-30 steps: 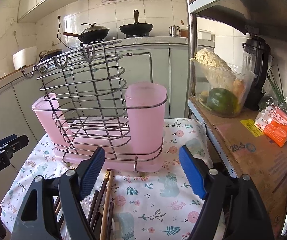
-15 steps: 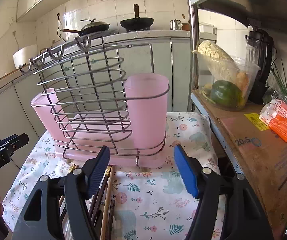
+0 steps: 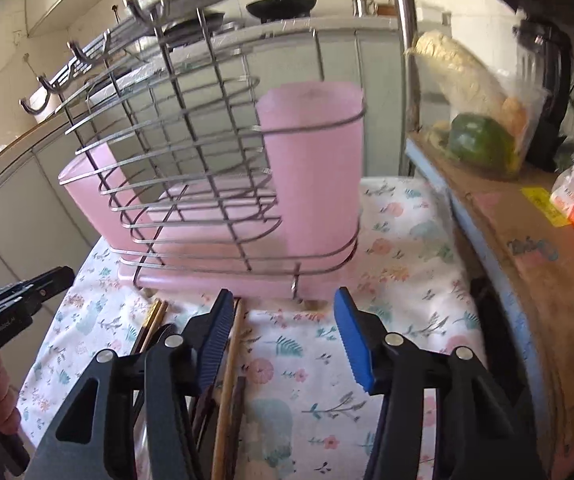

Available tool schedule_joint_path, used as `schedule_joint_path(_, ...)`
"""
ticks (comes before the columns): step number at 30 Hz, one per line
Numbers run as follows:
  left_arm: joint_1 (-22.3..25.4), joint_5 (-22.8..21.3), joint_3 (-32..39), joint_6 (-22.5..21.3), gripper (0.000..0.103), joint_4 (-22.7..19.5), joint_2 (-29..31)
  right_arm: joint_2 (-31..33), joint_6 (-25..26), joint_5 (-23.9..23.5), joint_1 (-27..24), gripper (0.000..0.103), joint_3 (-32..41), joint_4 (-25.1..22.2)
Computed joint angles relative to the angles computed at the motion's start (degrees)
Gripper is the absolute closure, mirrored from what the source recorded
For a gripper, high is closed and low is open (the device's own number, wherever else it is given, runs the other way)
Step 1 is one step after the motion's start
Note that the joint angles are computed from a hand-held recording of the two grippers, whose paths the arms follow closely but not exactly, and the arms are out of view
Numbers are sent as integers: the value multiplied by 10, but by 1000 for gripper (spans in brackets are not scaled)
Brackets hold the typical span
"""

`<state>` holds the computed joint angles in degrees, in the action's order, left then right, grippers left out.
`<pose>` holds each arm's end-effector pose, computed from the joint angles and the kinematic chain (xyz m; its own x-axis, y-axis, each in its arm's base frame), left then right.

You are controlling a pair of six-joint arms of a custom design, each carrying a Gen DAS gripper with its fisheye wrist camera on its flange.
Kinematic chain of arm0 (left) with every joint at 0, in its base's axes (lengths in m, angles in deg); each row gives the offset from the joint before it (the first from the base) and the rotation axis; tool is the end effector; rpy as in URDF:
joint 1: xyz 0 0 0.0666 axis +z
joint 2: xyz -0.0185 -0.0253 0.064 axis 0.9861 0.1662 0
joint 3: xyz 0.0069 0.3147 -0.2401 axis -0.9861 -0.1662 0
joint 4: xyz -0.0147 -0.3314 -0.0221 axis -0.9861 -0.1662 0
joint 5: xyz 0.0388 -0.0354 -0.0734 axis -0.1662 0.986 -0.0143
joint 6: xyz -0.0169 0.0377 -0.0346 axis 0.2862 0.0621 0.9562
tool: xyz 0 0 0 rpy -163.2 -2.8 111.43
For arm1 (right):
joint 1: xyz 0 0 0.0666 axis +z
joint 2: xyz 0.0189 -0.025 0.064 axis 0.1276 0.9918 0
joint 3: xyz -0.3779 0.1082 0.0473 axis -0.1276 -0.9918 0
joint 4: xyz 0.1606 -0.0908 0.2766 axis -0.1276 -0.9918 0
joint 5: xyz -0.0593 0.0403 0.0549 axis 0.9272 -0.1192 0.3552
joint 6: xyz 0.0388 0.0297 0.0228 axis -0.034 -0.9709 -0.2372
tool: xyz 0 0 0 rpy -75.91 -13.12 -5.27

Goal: Organize utensils
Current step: 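Grasp a gold-patterned dark chopstick with left tool while right tool grasps a wooden chopstick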

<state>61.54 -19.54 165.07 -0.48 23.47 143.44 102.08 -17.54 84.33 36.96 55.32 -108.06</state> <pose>0.4880 -0.1659 0.5303 -0.7046 0.0231 -0.7092 0.1512 0.9814 -0.1183 0.4779 0.2649 0.4897 -0.7131 0.0831 -0.6961 -0.0925 0.9731 0.2110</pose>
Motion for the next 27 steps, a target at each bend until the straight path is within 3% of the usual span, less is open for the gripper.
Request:
schedule_joint_path(1,1,11,6,-3,89,-12,5,4,-4,-11,-2,65,4,-7)
schedule_joint_path(6,1,57,42,-8,89,-79,39,24,-26,-85,-11,66,16,-32)
schedule_joint_path(13,-4,71,93,-6,89,-147,91,34,-40,-123,-19,66,12,-36)
schedule_joint_path(27,-8,84,141,-3,90,-197,142,74,-42,-167,-31,66,65,-88)
